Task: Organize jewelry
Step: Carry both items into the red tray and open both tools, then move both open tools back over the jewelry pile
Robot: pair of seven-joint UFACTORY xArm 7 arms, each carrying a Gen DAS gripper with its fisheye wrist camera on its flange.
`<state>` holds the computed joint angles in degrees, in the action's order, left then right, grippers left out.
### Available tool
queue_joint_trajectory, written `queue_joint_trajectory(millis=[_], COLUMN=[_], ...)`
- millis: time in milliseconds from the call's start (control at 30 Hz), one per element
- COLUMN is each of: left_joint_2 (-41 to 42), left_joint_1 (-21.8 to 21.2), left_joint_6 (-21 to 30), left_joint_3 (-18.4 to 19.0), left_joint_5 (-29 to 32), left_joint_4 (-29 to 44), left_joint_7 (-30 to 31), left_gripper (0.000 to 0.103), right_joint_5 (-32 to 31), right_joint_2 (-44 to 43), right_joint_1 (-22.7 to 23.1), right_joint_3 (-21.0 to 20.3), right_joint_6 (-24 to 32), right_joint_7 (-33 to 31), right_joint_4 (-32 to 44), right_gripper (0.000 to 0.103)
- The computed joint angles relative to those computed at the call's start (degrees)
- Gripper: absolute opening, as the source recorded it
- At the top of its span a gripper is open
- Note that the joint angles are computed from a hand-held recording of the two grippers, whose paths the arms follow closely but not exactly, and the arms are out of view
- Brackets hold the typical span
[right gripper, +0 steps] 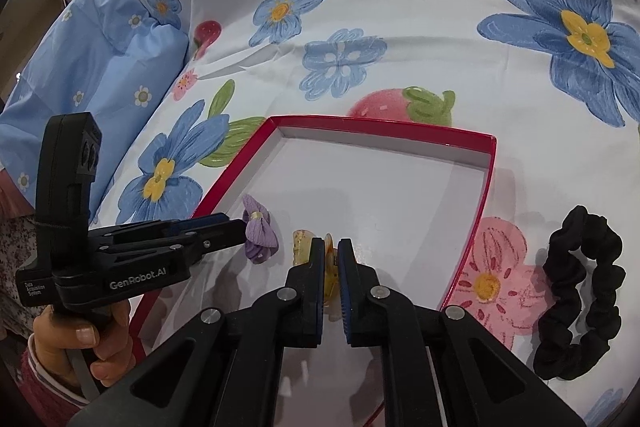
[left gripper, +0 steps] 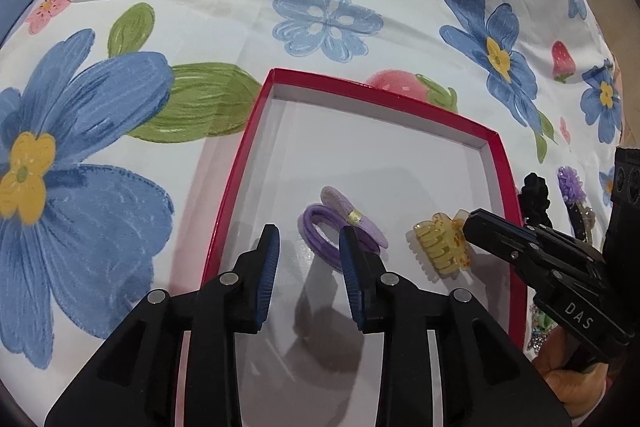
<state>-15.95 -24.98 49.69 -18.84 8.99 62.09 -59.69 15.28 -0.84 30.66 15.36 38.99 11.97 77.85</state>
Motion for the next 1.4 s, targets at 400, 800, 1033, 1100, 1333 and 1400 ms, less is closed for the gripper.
queue_joint_trajectory(millis=[400,800,1033,1100,1333,1400], left_joint_2=[-4.5,0.3,6.0,7.9,13.4,14.8], left_joint_1=[-0.1,-3.9,-8.2,-9.6,-14.2,-15.3], left_joint_6=[1.0,0.8,0.3,0.6,1.5,1.8], left_joint_3=[-2.8,-8.2,-8.4,-8.2,-6.0,-5.3], left_joint_5=[1.0,4.7,7.8,8.9,11.1,11.7], left_joint_4=[0.7,7.6,12.9,14.7,20.2,21.7], left_joint_7=[-4.6,-10.0,-11.3,-11.4,-10.7,-10.6], left_gripper=[0.047,0.054,0.054,0.054,0.054,0.054], right_joint_5=[3.9,4.3,1.6,0.8,-2.4,-3.3], right_joint_2=[-8.2,-29.7,-40.4,-43.0,-50.5,-51.6], right_joint_1=[-0.4,-2.6,-5.2,-6.0,-9.5,-10.5], right_joint_3=[-1.0,-4.2,-5.4,-5.7,-6.7,-7.0], right_joint_6=[-2.2,-0.1,4.2,5.4,10.1,11.0], right_joint_7=[0.6,5.6,8.7,9.1,9.8,9.5], right_joint_4=[-5.8,-22.9,-29.2,-30.7,-34.4,-34.9], right_gripper=[0.031,0.037,0.037,0.037,0.037,0.037])
